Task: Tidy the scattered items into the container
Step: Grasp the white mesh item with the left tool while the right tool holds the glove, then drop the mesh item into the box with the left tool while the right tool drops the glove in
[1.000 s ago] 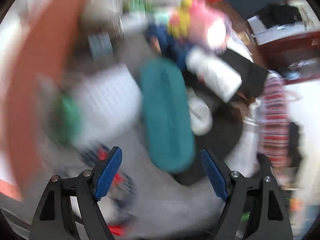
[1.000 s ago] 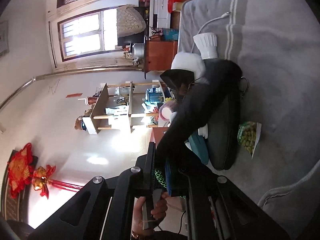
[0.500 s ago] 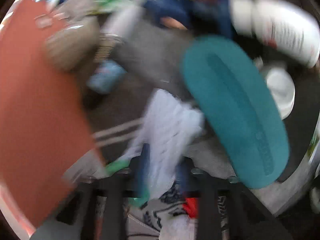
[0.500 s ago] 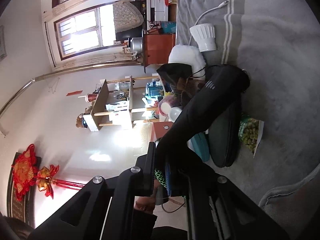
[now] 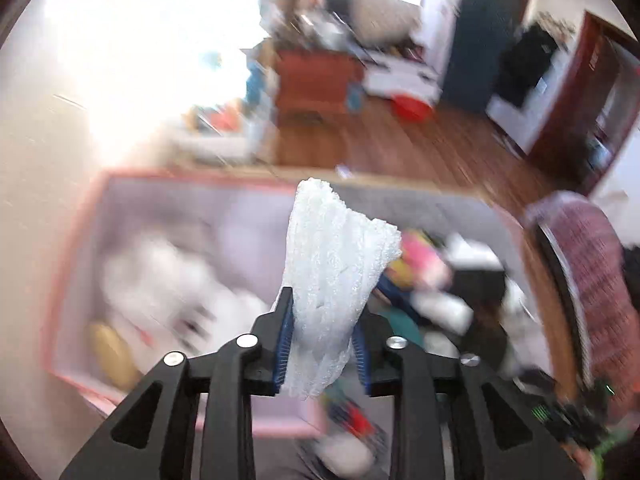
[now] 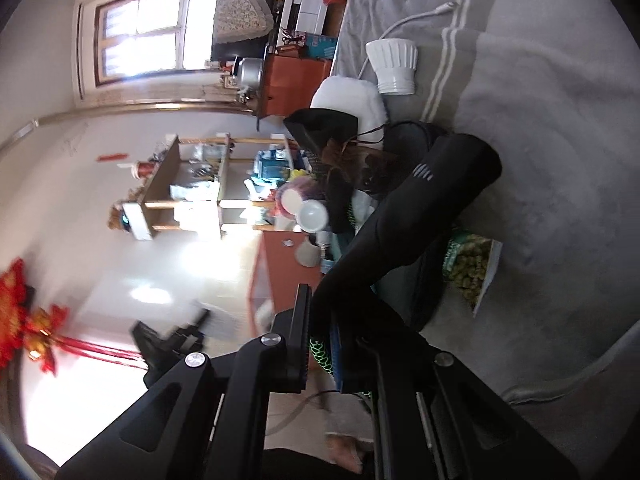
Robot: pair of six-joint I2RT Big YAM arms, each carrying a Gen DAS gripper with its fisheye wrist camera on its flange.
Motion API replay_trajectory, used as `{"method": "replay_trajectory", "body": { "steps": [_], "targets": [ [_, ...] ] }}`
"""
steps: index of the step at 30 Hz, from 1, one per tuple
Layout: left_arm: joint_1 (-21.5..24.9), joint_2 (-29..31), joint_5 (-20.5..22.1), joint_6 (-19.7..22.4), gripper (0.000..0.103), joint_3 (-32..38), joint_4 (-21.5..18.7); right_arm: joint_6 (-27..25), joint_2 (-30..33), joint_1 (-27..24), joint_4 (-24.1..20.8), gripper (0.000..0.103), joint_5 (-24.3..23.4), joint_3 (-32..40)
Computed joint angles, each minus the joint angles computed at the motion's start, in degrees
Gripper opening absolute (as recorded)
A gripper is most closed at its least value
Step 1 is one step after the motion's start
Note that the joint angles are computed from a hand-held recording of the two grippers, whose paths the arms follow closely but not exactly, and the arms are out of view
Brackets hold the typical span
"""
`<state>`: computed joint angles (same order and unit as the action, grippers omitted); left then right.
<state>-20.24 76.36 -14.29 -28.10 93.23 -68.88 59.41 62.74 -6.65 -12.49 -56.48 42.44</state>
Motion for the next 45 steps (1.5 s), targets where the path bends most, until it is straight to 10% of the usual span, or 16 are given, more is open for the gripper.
{"method": "replay_trajectory", "body": {
  "steps": [2, 3, 5, 10, 17, 20, 21, 23, 28, 32, 37, 45],
  "targets": [
    [3.61, 0.68, -6.56, 0.80, 0.088, -1.17, -0.90, -4.17, -1.34, 1.38, -4.08, 0.008, 1.45, 1.31],
    [4.62, 1.59, -11.84, 0.11, 0.095, -1.43, -3.03, -6.15, -2.28, 2.54, -6.04, 0.008, 2.33, 2.16],
    [6.26, 3.52, -20.32, -3.29, 0.097, -1.86, -8.52, -8.00, -3.72, 5.51, -7.47, 0.008, 3.82, 3.64],
    [9.16, 1.49, -11.87, -3.06, 0.098, -2.69, -8.38, -9.09, -0.39, 20.38, -7.29, 0.008, 9.66, 12.26],
    [12.02, -5.88, -17.88, -3.51, 0.103, -3.66, -4.46, -13.58, 21.46, 39.58, -5.57, 0.009, 13.07, 42.36],
    [15.15, -8.77, -18.48, -5.94, 0.103, -4.05, -4.67, -17.15, 31.04, 43.54, -11.34, 0.041, 16.33, 57.03],
    [15.58, -9.09, -18.78, -6.28, 0.103, -4.10, -4.50, -18.25, 34.05, 44.37, -15.41, 0.081, 17.37, 61.79],
    [16.27, -10.12, -18.24, -6.11, 0.103, -5.05, -3.26, -18.72, 36.83, 45.17, -20.77, 0.090, 19.97, 66.01],
    [15.86, -9.13, -9.72, -4.03, 0.103, -5.43, -1.23, -22.10, 30.13, 41.88, -23.64, 0.083, 20.78, 53.66],
    [14.20, -6.29, 4.97, -1.24, 0.103, -5.19, 0.83, -22.47, 20.03, 35.32, -24.11, 0.081, 23.94, 37.83],
    [10.80, -1.55, 8.48, -0.18, 0.103, -3.15, -1.59, -26.22, 13.34, 27.98, -30.90, 0.078, 30.12, 27.25],
    [6.42, 2.12, 8.07, -0.80, 0.103, -2.43, -5.34, -36.98, 20.12, 30.09, -36.92, 0.076, 38.47, 31.36]
  ]
}}
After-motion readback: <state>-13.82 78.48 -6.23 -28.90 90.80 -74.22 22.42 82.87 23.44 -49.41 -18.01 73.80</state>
